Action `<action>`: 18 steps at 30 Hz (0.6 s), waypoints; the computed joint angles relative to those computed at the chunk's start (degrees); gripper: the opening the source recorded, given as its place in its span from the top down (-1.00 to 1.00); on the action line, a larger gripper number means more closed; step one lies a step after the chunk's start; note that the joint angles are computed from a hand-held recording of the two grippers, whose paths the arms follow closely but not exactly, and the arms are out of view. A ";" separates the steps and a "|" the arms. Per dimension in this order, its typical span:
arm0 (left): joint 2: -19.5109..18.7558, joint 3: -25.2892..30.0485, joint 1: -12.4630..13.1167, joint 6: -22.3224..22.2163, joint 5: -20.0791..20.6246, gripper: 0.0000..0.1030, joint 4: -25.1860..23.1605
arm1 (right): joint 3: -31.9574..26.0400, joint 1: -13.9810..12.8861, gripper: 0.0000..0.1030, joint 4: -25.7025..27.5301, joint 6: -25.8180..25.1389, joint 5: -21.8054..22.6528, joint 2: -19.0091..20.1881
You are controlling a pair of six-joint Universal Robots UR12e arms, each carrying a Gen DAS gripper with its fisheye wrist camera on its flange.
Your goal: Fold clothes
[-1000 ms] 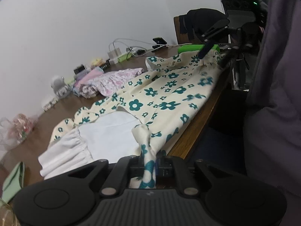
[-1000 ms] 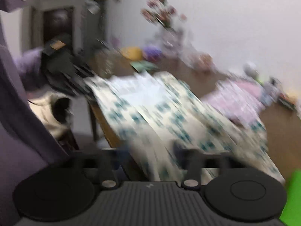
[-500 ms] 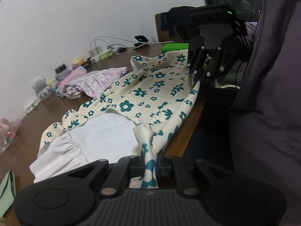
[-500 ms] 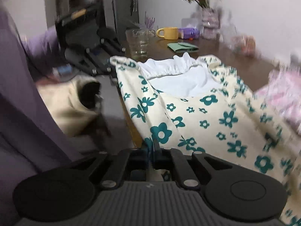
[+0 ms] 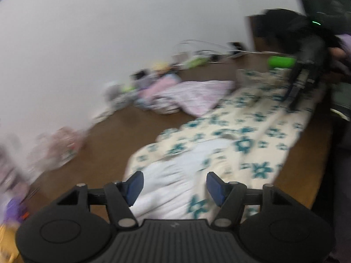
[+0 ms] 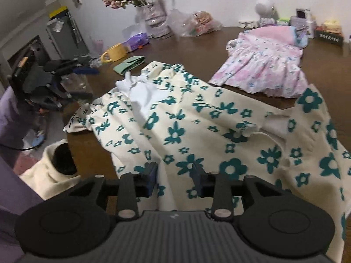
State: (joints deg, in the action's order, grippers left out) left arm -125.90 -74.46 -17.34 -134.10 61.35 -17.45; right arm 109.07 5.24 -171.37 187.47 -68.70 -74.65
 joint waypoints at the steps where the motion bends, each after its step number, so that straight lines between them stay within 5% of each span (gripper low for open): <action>1: 0.33 -0.81 0.38 -3.83 -1.80 -0.31 1.43 | 0.18 0.00 0.36 -0.43 0.37 -0.18 0.00; 3: 0.78 -2.09 1.29 -10.16 -8.73 -0.61 1.01 | 0.24 0.00 0.41 -1.02 1.30 -0.48 0.14; 4: 1.13 -2.82 1.22 -9.77 -10.49 -0.63 -0.55 | 0.20 0.02 0.43 -1.23 1.57 -0.69 0.23; 6: 2.04 -4.28 0.77 -1.78 -11.46 -0.62 -4.82 | 0.11 0.06 0.43 -1.65 2.09 -1.10 0.42; 8: 2.61 -6.64 -0.03 8.30 -7.91 -0.63 -3.25 | 0.03 0.19 0.43 -1.67 2.08 -1.43 0.48; 10: 2.29 -7.16 -0.75 12.05 -2.41 -0.61 -1.79 | -0.04 0.33 0.44 -1.48 1.41 -1.81 0.48; 12: 1.48 -6.17 -0.70 9.79 -0.19 -0.23 -0.87 | -0.03 0.40 0.46 -1.16 0.70 -2.11 0.37; 14: 0.89 -3.57 -0.23 6.26 0.38 0.22 -5.17 | 0.01 0.37 0.50 -1.02 0.53 -2.23 0.30; 16: 0.67 -2.21 0.25 5.86 0.44 0.37 -7.83 | 0.18 0.29 0.54 -1.24 1.01 -2.27 0.23; 18: 0.75 -2.82 0.11 7.79 3.73 0.40 -5.46 | 0.52 0.21 0.57 -1.83 1.00 -2.25 0.17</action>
State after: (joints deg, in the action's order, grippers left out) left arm -125.15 -77.28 -17.23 -126.31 65.08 -22.90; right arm 109.58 5.45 -173.20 188.47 -70.95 -74.48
